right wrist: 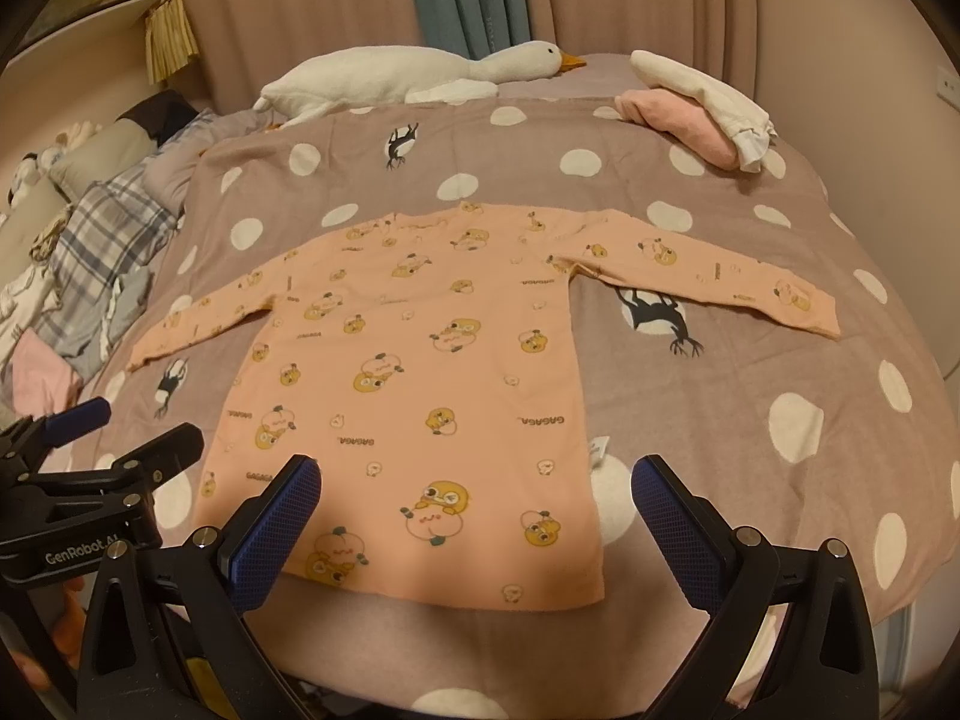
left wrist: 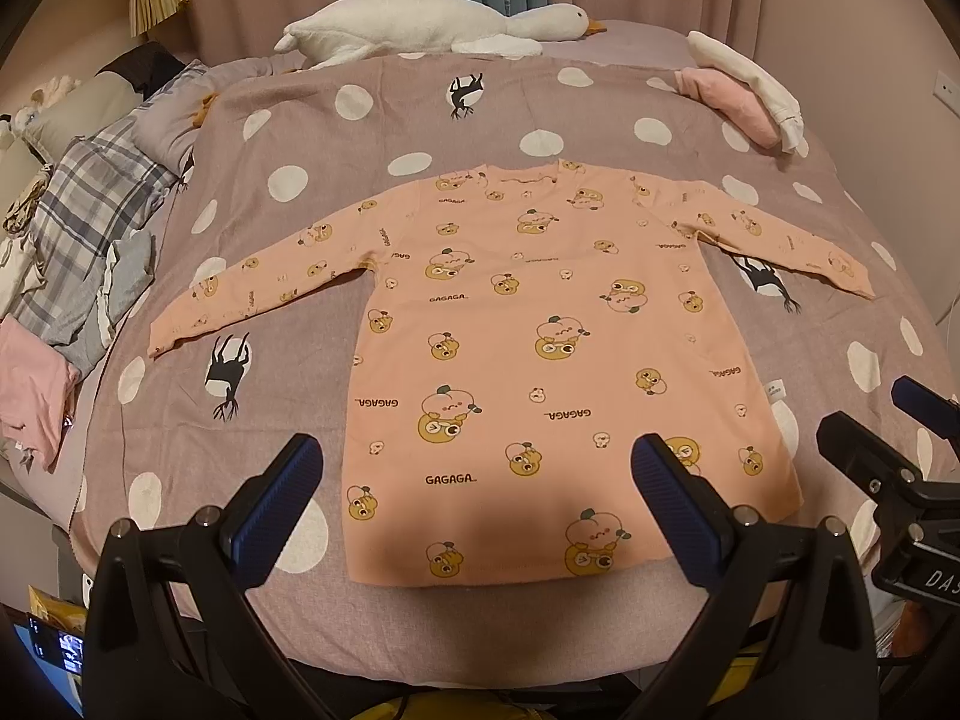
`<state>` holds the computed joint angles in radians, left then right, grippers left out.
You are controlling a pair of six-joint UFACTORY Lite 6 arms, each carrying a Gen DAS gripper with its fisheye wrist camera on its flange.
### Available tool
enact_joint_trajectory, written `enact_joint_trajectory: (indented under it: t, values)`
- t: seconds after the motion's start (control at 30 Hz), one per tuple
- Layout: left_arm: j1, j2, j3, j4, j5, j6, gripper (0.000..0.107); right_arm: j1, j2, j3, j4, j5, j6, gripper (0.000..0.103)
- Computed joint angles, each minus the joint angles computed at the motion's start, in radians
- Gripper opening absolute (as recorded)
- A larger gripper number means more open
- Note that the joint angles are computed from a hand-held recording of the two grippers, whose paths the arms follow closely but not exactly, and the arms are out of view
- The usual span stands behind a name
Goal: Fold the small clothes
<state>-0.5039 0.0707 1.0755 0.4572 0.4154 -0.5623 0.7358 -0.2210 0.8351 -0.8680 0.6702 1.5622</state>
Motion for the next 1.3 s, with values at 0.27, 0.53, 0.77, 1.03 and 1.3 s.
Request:
enact_joint_trajectory:
  t: [0.27, 0.53, 0.77, 1.03, 1.3]
  values:
    - [0.002, 0.0, -0.004, 0.001, -0.004, -0.001, 0.103, -0.001, 0.001, -0.002, -0.001, -0.002, 0.002, 0.102]
    - [0.004, -0.002, -0.013, 0.002, -0.008, 0.001, 0.103, 0.008, 0.0, -0.008, -0.006, 0.001, 0.017, 0.102]
    - [0.002, 0.002, -0.005, 0.003, -0.004, -0.002, 0.103, 0.002, -0.005, -0.01, 0.0, 0.0, 0.009, 0.102]
    - [0.001, 0.002, -0.01, 0.011, -0.006, -0.01, 0.103, 0.002, -0.015, -0.019, 0.001, 0.0, 0.01, 0.102]
    - [-0.001, 0.004, -0.006, 0.01, -0.004, -0.011, 0.103, 0.018, -0.018, -0.025, -0.008, 0.007, 0.032, 0.102]
